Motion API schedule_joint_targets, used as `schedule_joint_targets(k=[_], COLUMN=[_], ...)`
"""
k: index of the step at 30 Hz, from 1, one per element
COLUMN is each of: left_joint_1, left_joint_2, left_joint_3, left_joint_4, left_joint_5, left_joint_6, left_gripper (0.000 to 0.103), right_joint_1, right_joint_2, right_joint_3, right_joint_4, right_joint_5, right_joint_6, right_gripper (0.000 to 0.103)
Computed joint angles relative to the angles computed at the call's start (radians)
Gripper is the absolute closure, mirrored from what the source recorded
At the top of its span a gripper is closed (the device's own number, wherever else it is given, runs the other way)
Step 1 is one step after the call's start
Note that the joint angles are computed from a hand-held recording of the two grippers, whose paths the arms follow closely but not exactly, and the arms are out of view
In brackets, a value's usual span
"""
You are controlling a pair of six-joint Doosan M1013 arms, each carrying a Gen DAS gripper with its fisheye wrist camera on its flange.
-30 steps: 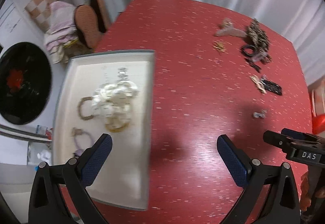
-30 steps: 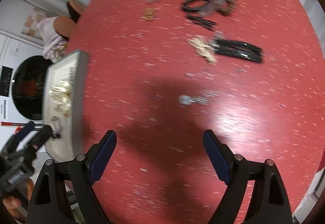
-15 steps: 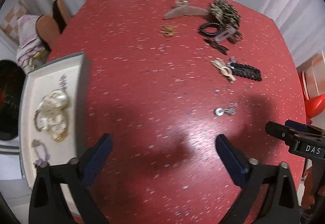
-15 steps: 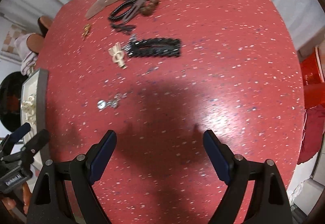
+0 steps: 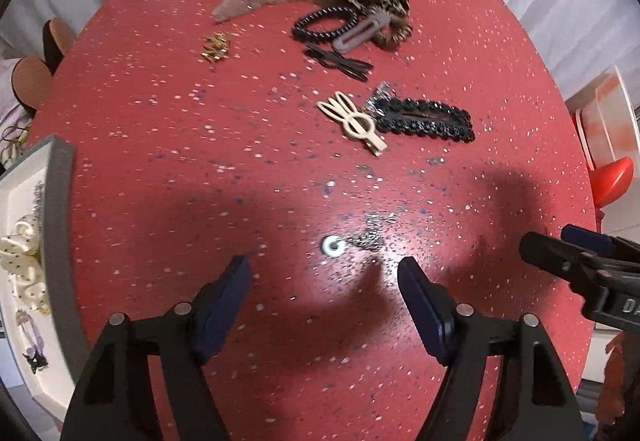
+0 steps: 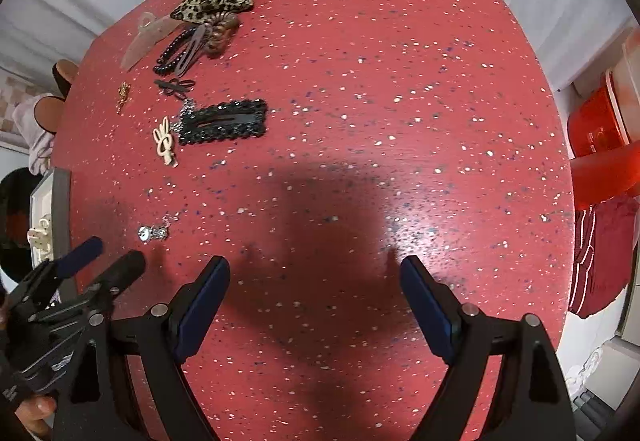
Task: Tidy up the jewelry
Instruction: 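Move both tools back over the remaining accessories on the table, then grasp the silver chain charm with the left tool while the right tool grasps the black rhinestone clip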
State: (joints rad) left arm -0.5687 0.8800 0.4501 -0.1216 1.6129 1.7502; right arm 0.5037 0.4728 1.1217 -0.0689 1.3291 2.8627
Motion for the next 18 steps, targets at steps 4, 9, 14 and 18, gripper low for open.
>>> schedule_joint_targets(k=[4,9,14,18], left_joint_1=[-0.011,-0.025,-0.036,-0.036], left_joint_2=[0.003,0.008,0.003,-0.005], left_joint_3=[0.009,0.013,0.027,0.043], left_joint_4=[0.009,0.026,0.045,0.053], left_joint_5=[-0.006,-0.024,-0.053,-0.069], left_joint_6=[0.001,-0.014,-0.025,-0.028], left_gripper=[0.025,0.027,0.035,0.038], right_joint_1=[-0.009,-0.023,-0.038,-0.048], right_joint_2=[-0.009,0.007,0.038,0.074], right_joint_3=[0.014,-0.009,-0.056,-0.108], right_joint_4=[-0.006,-0.020,-0.027,-0.017], right_joint_5=[-0.013,-0.019,-0.030,-0.017], right_joint_6=[-0.015,-0.088,-0.238,-0.362], right_gripper=[0.014,0.014,0.014,0.014])
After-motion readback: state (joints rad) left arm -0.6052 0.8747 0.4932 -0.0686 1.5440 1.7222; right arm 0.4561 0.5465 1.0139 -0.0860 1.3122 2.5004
